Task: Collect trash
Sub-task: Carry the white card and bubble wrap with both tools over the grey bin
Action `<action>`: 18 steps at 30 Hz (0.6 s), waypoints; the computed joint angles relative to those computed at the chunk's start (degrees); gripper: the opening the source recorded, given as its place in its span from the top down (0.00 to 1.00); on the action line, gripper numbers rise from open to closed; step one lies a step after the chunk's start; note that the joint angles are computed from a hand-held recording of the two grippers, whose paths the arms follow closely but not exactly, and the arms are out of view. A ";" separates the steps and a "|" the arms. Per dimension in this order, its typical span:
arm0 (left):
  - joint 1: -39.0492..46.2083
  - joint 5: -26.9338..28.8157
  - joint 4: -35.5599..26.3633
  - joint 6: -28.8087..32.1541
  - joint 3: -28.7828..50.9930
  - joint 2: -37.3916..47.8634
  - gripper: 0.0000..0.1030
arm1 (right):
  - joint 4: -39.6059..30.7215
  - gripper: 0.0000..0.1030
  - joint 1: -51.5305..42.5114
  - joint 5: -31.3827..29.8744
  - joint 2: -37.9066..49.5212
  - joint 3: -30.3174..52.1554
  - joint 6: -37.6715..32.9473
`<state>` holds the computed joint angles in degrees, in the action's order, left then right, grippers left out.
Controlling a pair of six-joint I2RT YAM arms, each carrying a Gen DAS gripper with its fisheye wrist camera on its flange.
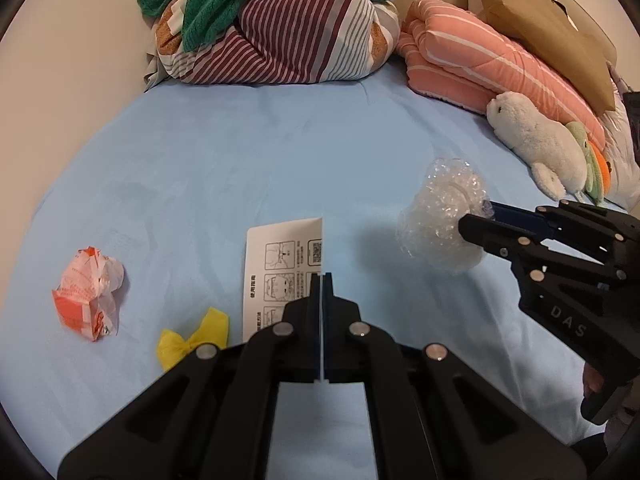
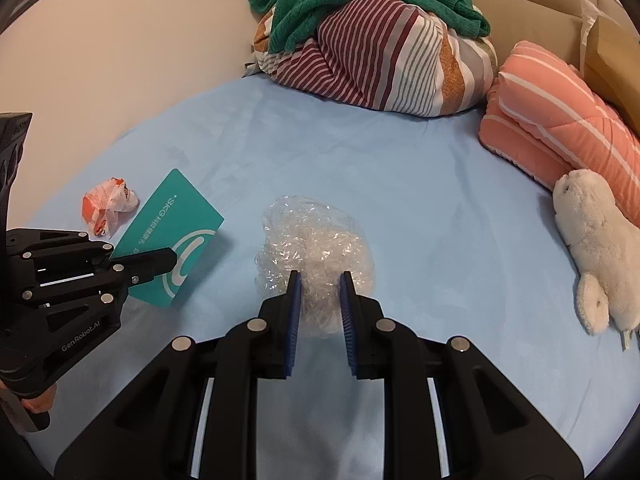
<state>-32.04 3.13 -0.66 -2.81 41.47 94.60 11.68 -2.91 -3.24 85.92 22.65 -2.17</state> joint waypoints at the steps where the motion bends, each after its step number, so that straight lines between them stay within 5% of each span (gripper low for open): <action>1: -0.13 -0.12 -0.76 -0.47 -1.14 -1.97 0.99 | -0.91 0.83 0.24 0.04 -1.61 -0.83 0.46; 9: -0.94 -2.45 -12.50 -2.84 -9.49 -21.80 0.99 | -16.03 0.83 8.02 4.15 -22.64 -7.69 6.84; 18: -4.81 -8.41 -40.07 -8.19 -13.58 -52.69 0.99 | -46.70 0.83 35.32 18.89 -48.29 -4.58 26.74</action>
<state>-36.85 -5.27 -40.73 -11.00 27.89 41.90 -35.02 32.41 15.65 37.63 18.08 24.57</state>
